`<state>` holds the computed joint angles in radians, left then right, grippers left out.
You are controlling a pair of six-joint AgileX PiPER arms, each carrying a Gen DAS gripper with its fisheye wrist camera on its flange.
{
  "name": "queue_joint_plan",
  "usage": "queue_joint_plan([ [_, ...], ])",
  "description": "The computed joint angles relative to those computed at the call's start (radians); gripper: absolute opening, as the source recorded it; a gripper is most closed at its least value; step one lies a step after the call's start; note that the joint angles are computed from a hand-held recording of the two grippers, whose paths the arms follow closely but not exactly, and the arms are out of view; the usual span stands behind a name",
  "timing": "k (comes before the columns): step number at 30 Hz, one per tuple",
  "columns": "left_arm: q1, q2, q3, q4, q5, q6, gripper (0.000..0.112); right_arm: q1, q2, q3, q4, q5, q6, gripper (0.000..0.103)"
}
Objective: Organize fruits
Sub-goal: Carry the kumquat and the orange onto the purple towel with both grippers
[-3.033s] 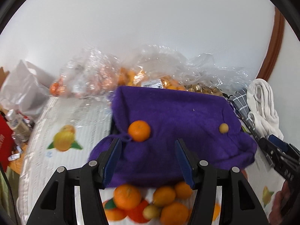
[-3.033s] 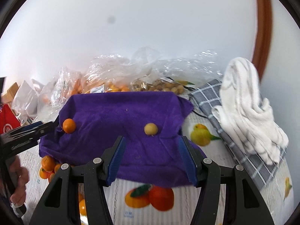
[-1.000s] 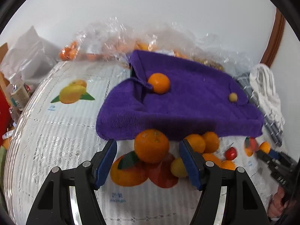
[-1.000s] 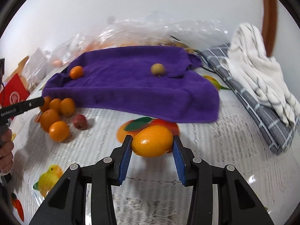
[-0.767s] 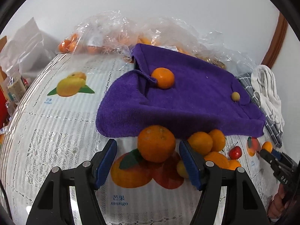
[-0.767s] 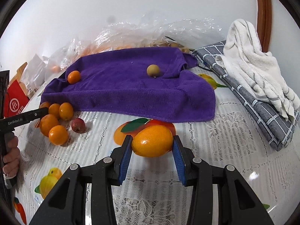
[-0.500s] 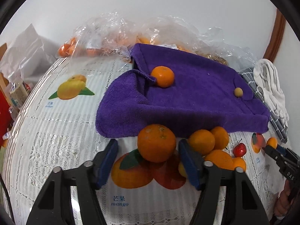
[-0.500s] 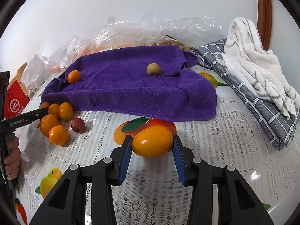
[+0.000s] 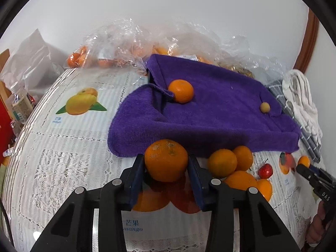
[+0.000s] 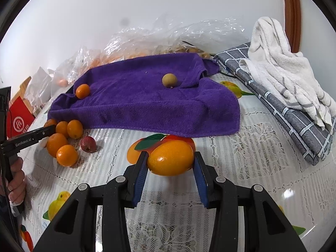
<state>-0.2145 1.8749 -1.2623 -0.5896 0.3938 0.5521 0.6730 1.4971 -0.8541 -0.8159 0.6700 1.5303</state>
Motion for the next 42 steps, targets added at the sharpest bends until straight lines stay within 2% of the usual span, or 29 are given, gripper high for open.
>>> queue_joint_plan([
  [5,0.006,-0.018,0.025,-0.051,-0.035,0.028,0.039,0.009,-0.002,0.001,-0.013,0.009,0.021,0.042],
  [11,0.027,-0.052,0.066,-0.240,-0.061,0.197,0.039,0.005,-0.008,0.005,-0.010,0.000,0.016,0.042],
  [21,0.050,-0.087,0.108,-0.447,-0.072,0.384,0.039,0.007,-0.028,0.027,-0.035,-0.016,0.060,0.042],
  [27,0.047,-0.104,0.124,-0.482,-0.079,0.427,0.039,0.007,-0.045,0.043,-0.059,-0.020,0.098,0.042],
  [29,0.043,-0.115,0.128,-0.453,-0.084,0.399,0.039,0.014,-0.052,0.044,-0.070,-0.007,0.113,0.042],
  [31,0.039,-0.139,0.151,-0.517,-0.093,0.466,0.039,0.008,-0.058,0.036,-0.053,-0.003,0.091,0.042],
  [37,0.021,-0.166,0.121,-0.338,-0.068,0.280,0.039,-0.017,-0.087,-0.037,-0.029,0.054,-0.025,0.042],
  [42,0.012,-0.167,0.045,-0.182,-0.038,0.120,0.039,-0.090,-0.052,-0.136,-0.024,0.025,-0.123,0.042],
])
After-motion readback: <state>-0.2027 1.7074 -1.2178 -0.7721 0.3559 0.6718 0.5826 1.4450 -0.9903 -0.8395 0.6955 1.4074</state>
